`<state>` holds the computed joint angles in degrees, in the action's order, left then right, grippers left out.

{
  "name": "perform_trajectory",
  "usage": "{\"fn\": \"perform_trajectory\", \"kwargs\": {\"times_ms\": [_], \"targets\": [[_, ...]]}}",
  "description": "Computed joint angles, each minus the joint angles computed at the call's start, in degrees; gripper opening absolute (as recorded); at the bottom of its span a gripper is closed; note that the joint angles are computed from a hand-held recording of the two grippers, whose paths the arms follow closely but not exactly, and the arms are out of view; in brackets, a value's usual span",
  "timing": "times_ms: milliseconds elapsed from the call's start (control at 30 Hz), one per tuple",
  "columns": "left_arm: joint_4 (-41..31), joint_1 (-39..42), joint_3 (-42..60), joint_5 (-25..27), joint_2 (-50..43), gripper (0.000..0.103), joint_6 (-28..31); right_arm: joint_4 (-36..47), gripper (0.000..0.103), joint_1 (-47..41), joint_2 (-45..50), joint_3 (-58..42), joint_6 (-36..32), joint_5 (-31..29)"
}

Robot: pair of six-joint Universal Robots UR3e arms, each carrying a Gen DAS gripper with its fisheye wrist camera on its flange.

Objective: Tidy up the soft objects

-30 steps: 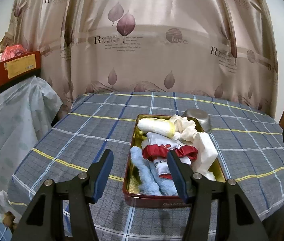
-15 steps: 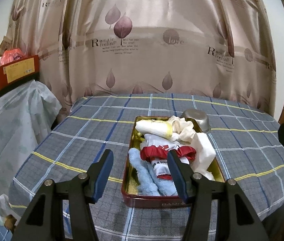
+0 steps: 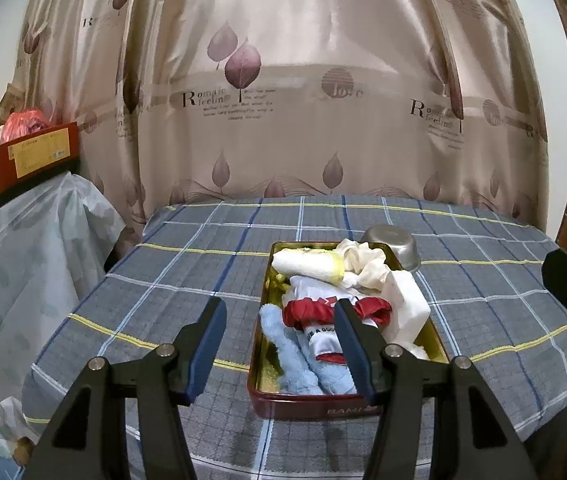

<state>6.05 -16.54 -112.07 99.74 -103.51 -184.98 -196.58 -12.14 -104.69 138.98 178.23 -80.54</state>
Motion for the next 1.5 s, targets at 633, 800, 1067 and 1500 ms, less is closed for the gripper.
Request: {"fn": "perform_trajectory", "kwargs": {"times_ms": [633,800,1067,1500], "targets": [[-3.7,0.3,0.0,-3.0,3.5,0.061,3.5,-1.5,0.102,-0.5,0.6,1.3,-0.3,0.8],[-5.3,0.7,0.2,-3.9,4.4,0.063,3.2,-1.8,0.102,-0.8,0.2,2.0,-0.3,1.1],[-7.3,0.5,0.5,-3.4,5.4,0.066,3.1,-1.1,0.102,-1.0,0.1,1.6,-0.4,1.3],[-10.5,1.6,1.3,-5.4,6.2,0.066,2.6,-0.7,0.102,-0.6,-0.4,1.9,-0.6,0.9]]}}
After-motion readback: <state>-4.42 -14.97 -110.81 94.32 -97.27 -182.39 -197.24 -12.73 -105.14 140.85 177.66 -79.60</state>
